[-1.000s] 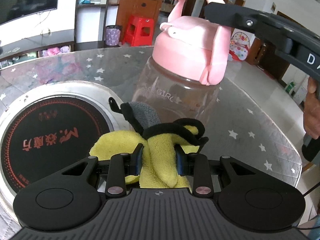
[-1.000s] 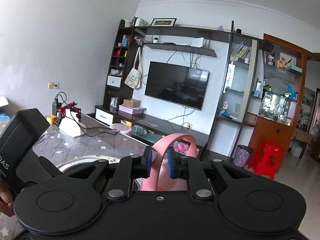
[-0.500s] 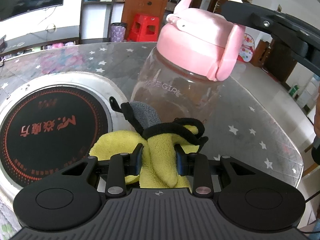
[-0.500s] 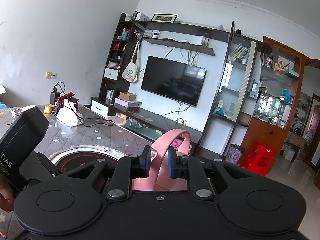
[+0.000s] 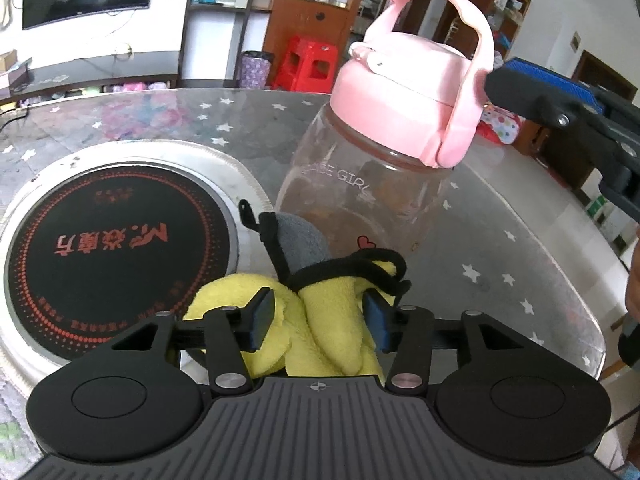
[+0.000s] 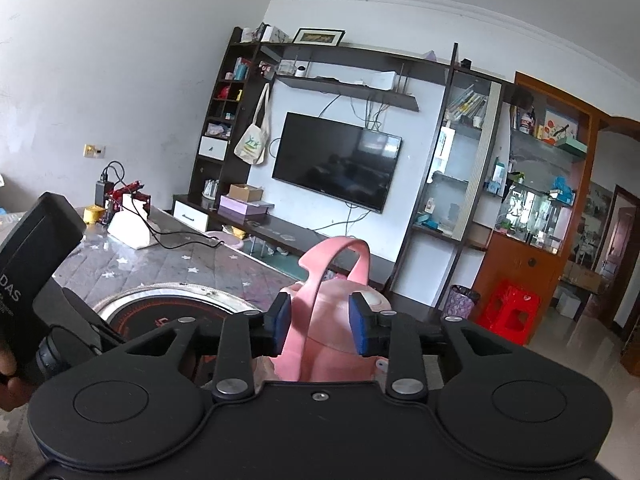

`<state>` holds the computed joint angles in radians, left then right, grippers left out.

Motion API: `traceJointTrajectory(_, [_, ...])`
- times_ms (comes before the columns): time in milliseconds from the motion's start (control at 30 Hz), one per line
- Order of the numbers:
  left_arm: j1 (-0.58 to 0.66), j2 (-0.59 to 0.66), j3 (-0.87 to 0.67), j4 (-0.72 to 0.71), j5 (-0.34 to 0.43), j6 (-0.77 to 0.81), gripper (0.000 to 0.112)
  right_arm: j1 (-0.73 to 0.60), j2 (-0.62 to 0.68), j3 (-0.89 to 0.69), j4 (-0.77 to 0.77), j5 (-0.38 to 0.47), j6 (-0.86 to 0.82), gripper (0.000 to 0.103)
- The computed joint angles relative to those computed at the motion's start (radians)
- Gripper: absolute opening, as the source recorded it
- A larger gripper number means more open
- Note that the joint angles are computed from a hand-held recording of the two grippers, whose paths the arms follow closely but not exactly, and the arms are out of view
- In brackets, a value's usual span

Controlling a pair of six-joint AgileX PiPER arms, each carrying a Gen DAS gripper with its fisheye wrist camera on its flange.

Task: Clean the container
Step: 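Lower the bottle onto the table with the right gripper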

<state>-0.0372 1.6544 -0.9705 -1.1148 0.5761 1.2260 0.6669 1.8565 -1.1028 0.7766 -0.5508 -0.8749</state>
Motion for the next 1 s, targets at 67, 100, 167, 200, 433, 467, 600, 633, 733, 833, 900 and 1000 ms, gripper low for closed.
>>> traceJointTrajectory(67, [0.003, -0.009, 0.009, -0.006, -0.001, 0.002, 0.052, 0.000, -0.006, 0.019, -0.013, -0.014, 0.018, 0.036])
traceJointTrajectory(100, [0.005, -0.016, 0.016, -0.011, -0.004, 0.006, 0.052, -0.001, -0.012, 0.034, -0.022, -0.023, 0.030, 0.037])
traceJointTrajectory(167, [0.006, -0.026, 0.028, -0.013, -0.013, 0.009, 0.054, -0.004, -0.023, 0.065, -0.040, -0.040, 0.065, 0.039])
traceJointTrajectory(200, [0.007, -0.028, 0.032, -0.013, -0.015, 0.008, 0.054, -0.004, -0.028, 0.081, -0.045, -0.050, 0.080, 0.039])
traceJointTrajectory(433, [0.019, -0.054, 0.068, -0.040, -0.023, 0.024, 0.055, -0.006, -0.053, 0.170, -0.051, -0.084, 0.146, 0.040])
traceJointTrajectory(467, [0.020, -0.059, 0.076, -0.041, -0.026, 0.024, 0.055, -0.006, -0.056, 0.178, -0.050, -0.085, 0.150, 0.040])
traceJointTrajectory(600, [0.026, -0.081, 0.102, -0.057, -0.028, 0.031, 0.056, -0.009, -0.054, 0.209, -0.034, -0.092, 0.176, 0.042])
traceJointTrajectory(633, [0.029, -0.087, 0.109, -0.066, -0.026, 0.037, 0.057, -0.009, -0.054, 0.214, -0.028, -0.092, 0.181, 0.043])
traceJointTrajectory(733, [0.030, -0.105, 0.129, -0.084, -0.033, 0.046, 0.060, -0.011, -0.045, 0.233, -0.015, -0.094, 0.200, 0.043])
traceJointTrajectory(833, [0.030, -0.122, 0.147, -0.094, -0.035, 0.051, 0.061, -0.016, -0.036, 0.259, -0.020, -0.099, 0.242, 0.043])
traceJointTrajectory(900, [0.023, -0.142, 0.165, -0.097, -0.054, 0.054, 0.062, -0.016, -0.033, 0.268, -0.012, -0.100, 0.246, 0.043])
traceJointTrajectory(1000, [0.019, -0.159, 0.184, -0.106, -0.072, 0.061, 0.063, -0.019, -0.032, 0.279, -0.003, -0.099, 0.252, 0.044])
